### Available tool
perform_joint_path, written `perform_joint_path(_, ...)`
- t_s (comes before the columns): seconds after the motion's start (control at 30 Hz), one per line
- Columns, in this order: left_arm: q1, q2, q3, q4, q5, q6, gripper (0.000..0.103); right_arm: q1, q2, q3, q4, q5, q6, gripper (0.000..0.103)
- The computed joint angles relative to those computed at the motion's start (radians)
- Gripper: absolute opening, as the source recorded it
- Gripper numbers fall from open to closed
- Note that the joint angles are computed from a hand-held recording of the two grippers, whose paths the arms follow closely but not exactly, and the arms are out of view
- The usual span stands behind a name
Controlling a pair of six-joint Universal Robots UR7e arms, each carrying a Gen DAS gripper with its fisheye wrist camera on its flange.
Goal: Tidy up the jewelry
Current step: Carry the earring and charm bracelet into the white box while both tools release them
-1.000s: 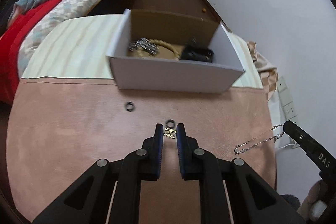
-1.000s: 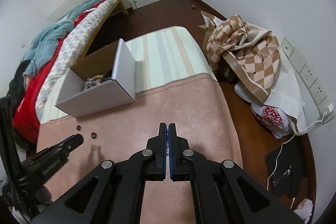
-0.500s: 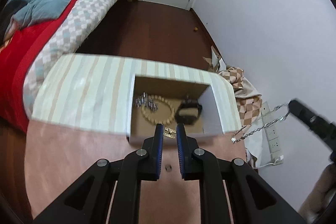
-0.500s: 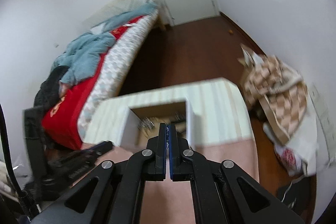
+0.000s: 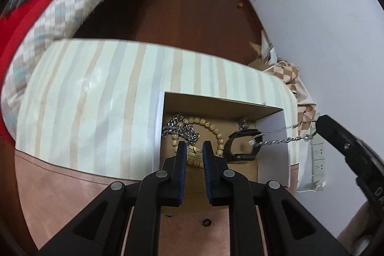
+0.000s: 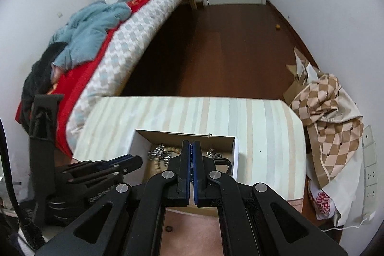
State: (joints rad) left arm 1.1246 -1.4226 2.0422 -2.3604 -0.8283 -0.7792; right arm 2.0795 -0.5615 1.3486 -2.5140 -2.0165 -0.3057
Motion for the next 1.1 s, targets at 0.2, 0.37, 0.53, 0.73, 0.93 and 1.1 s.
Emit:
perform_joint_path(0.2, -0.008, 0.001, -0.007, -0.001, 0.017, -0.010, 0.054, -0.028, 0.037, -0.071, 0.121, 0.017, 0.036, 0.002)
perform_joint_path(0.37, -0.033, 0.006, -0.025, 0.041, 0.065, -0.029, 0.074, -0.048, 0.049, -0.110, 0.244, 0.020, 0.097, 0.002)
perform_joint_path(0.53, -0.066, -0.015, -0.031, 0.120, 0.121, -0.081, 0.096, -0.054, 0.025, -0.092, 0.275, 0.009, 0.118, 0.010)
perform_joint_path(0.73, -0.134, -0.047, -0.019, 0.388, 0.309, -0.275, 0.103, -0.029, -0.013, -0.001, 0.171, -0.119, 0.080, 0.057)
perform_joint_path(0.93, -0.164, -0.064, -0.008, 0.662, 0.356, -0.494, 0.103, 0.003, -0.023, 0.106, 0.013, -0.273, 0.037, 0.097)
perform_joint_path(1.1, -0.201, -0.075, 0.002, 0.781, 0.359, -0.604, 0.103, 0.017, -0.058, 0.178, -0.068, -0.290, 0.035, 0.098)
